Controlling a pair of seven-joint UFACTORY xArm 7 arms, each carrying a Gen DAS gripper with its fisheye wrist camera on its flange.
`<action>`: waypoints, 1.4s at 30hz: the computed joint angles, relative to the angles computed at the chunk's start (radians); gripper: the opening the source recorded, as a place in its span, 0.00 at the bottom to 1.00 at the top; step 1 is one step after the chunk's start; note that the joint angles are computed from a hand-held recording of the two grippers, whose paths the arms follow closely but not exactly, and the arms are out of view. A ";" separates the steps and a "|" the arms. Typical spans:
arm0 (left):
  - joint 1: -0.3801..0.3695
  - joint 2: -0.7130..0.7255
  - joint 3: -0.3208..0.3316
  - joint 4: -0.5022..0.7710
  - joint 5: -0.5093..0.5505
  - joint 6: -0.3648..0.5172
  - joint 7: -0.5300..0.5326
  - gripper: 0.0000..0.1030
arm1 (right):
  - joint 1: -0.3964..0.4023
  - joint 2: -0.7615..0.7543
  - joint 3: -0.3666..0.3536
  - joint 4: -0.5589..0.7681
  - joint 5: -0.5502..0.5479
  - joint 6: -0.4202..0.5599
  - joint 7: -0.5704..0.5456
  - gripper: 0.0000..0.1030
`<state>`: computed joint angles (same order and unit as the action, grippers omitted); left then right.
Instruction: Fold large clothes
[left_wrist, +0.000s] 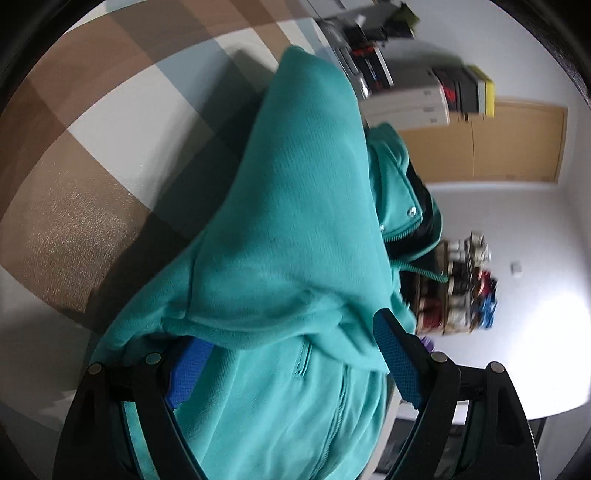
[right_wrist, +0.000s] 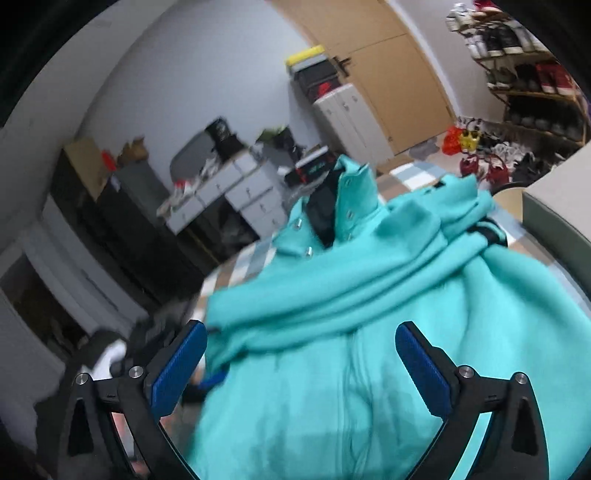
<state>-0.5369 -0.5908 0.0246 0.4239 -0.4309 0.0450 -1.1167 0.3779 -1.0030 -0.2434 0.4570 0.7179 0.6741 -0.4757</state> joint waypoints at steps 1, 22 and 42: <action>0.027 -0.003 -0.026 -0.005 0.003 -0.003 -0.020 0.80 | -0.007 -0.016 0.004 0.002 -0.022 0.030 -0.001 1.00; 0.235 -0.063 -0.169 0.092 0.227 0.425 0.046 0.07 | 0.001 0.034 0.014 -0.022 -0.046 0.007 -0.068 1.00; 0.341 0.036 -0.295 0.273 0.514 0.519 0.021 0.11 | -0.044 0.872 0.415 0.528 -0.662 -0.051 0.128 0.45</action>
